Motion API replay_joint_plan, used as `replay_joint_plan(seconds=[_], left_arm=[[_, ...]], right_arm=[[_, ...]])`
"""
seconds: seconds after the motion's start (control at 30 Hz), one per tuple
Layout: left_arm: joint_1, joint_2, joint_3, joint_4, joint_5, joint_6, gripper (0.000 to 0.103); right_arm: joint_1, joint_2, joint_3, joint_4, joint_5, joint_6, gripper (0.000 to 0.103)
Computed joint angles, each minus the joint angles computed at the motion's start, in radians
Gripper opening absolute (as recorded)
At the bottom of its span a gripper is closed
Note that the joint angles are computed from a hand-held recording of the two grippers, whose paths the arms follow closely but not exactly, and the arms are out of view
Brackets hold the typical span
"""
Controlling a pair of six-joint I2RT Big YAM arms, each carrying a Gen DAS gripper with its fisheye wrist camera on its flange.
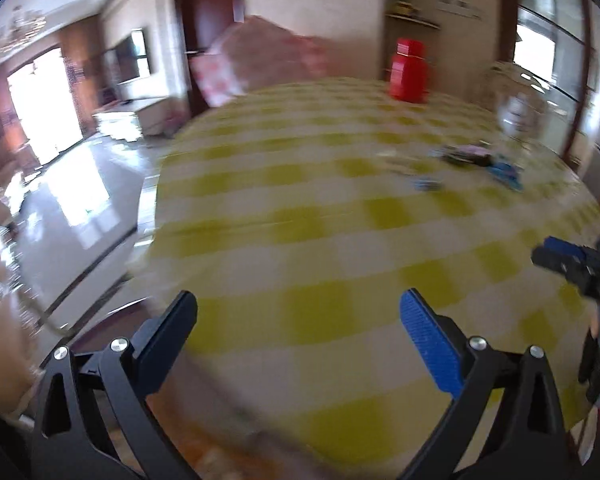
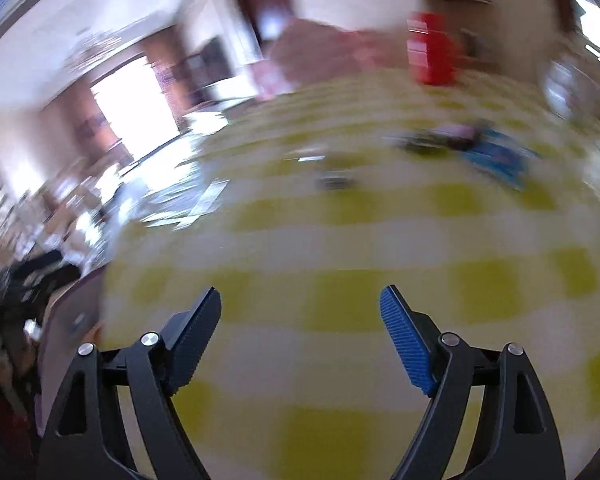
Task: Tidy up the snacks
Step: 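Grasp the blue cartoon packet with the right gripper while the left gripper grasps the small white gum box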
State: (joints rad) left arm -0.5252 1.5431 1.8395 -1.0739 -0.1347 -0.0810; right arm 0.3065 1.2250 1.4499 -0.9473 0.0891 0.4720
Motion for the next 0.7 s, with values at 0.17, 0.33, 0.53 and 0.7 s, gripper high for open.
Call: replay_joint_plan(seconds=[0.17, 0.33, 0.53, 0.7], left_arm=[[-0.089, 0.218, 0.216, -0.081, 0.072, -0.056, 0.101], [-0.159, 0.389, 0.411, -0.123, 0.016, -0.080, 0.101], [-0.172, 0.556, 0.642, -0.211, 0.022, -0.199, 0.101], [-0.146, 0.556, 0.633, -0.185, 0.119, -0.261, 0.101]], right_arm=[[-0.179, -0.030, -0.051, -0.023, -0.023, 0.008, 0.083], [-0.311, 0.035, -0.014, -0.028, -0.043, 0.052, 0.085], [-0.407, 0.188, 0.112, -0.013, -0.156, 0.144, 0.087], [-0.398, 0.302, 0.249, 0.002, -0.071, 0.068, 0.087]])
